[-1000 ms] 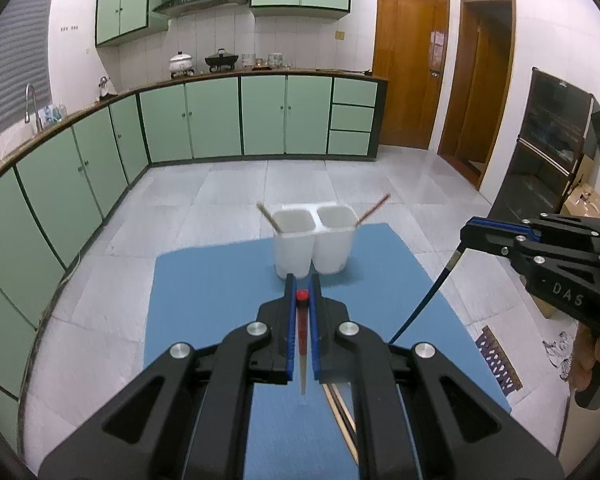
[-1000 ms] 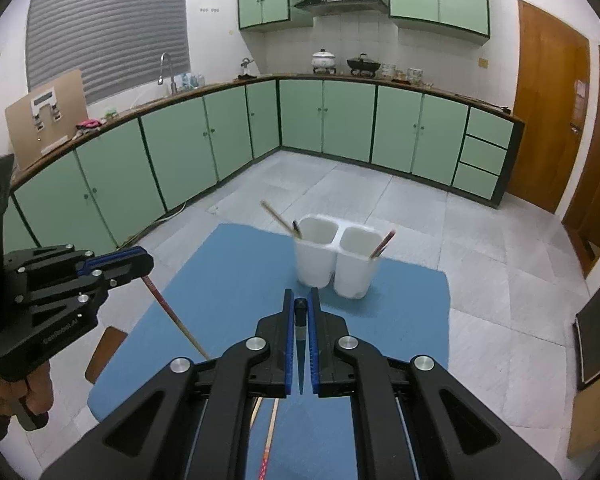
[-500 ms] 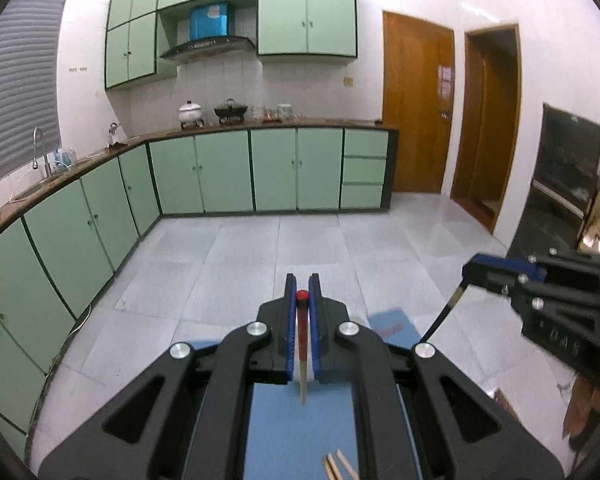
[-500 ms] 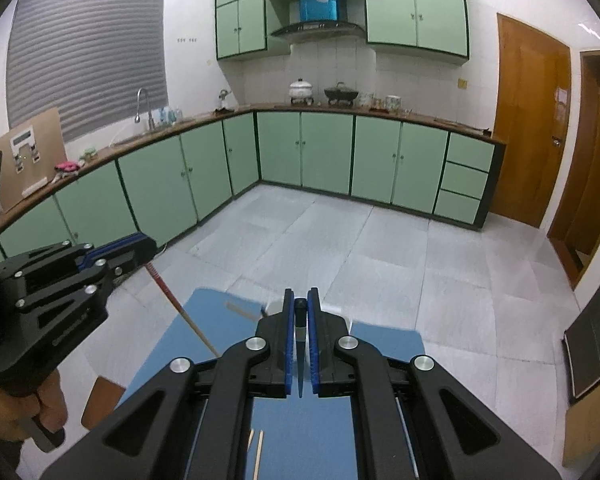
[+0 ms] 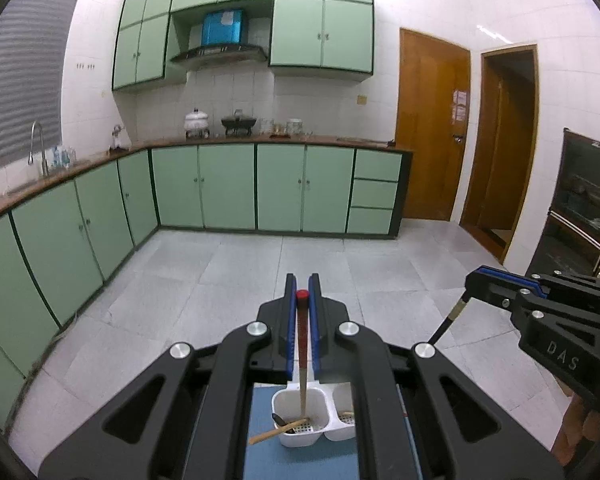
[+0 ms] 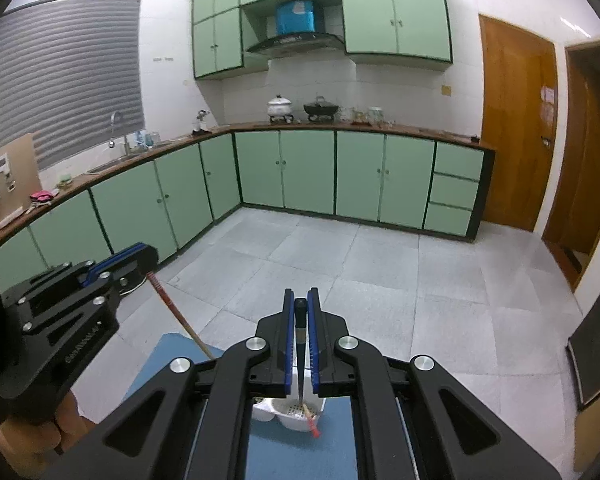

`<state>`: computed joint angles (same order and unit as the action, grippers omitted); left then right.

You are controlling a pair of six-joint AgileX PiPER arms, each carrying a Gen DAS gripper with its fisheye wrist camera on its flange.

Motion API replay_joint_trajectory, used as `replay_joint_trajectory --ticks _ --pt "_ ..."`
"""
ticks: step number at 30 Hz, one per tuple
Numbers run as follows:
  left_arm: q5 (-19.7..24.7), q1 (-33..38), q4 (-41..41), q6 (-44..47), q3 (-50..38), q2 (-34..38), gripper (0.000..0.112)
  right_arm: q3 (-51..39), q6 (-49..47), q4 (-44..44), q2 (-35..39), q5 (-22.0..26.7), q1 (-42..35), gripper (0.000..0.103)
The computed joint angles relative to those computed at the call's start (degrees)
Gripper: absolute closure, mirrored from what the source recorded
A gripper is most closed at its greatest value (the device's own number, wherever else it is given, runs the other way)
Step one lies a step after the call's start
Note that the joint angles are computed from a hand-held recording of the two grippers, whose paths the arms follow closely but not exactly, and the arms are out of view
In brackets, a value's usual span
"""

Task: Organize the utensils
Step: 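Lower both chopsticks into the holder and open both tools, then move both tools back over the remaining chopsticks on the table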

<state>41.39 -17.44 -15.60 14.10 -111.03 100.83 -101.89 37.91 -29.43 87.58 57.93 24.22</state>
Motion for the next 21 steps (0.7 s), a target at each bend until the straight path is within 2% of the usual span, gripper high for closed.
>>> replay_joint_trajectory --ticks 5,10,12,16,19,21 --pt "-3.79 0.19 -1.09 2.65 5.96 2.19 0.107 10.29 0.01 3.66 0.23 -8.06 -4.30 0.097" --pt "-6.62 0.85 -2.20 6.00 12.39 0.41 0.104 14.68 0.52 4.57 -0.49 -10.44 -4.47 0.094" --pt "-7.12 1.40 -2.89 7.96 14.41 -1.36 0.096 15.74 1.79 3.66 -1.98 -10.31 -3.88 0.087" --pt "-6.44 3.60 -5.73 11.44 17.61 -6.28 0.086 17.15 3.97 1.69 -6.60 -8.66 -2.14 0.087" --pt "-6.76 6.40 -9.55 16.76 24.01 -13.38 0.080 20.28 8.60 -3.89 -11.91 -6.21 2.49 0.084" --pt "-7.35 8.98 -13.19 22.36 30.80 -20.06 0.075 24.49 15.61 -10.73 -17.31 -3.27 9.14 0.077"
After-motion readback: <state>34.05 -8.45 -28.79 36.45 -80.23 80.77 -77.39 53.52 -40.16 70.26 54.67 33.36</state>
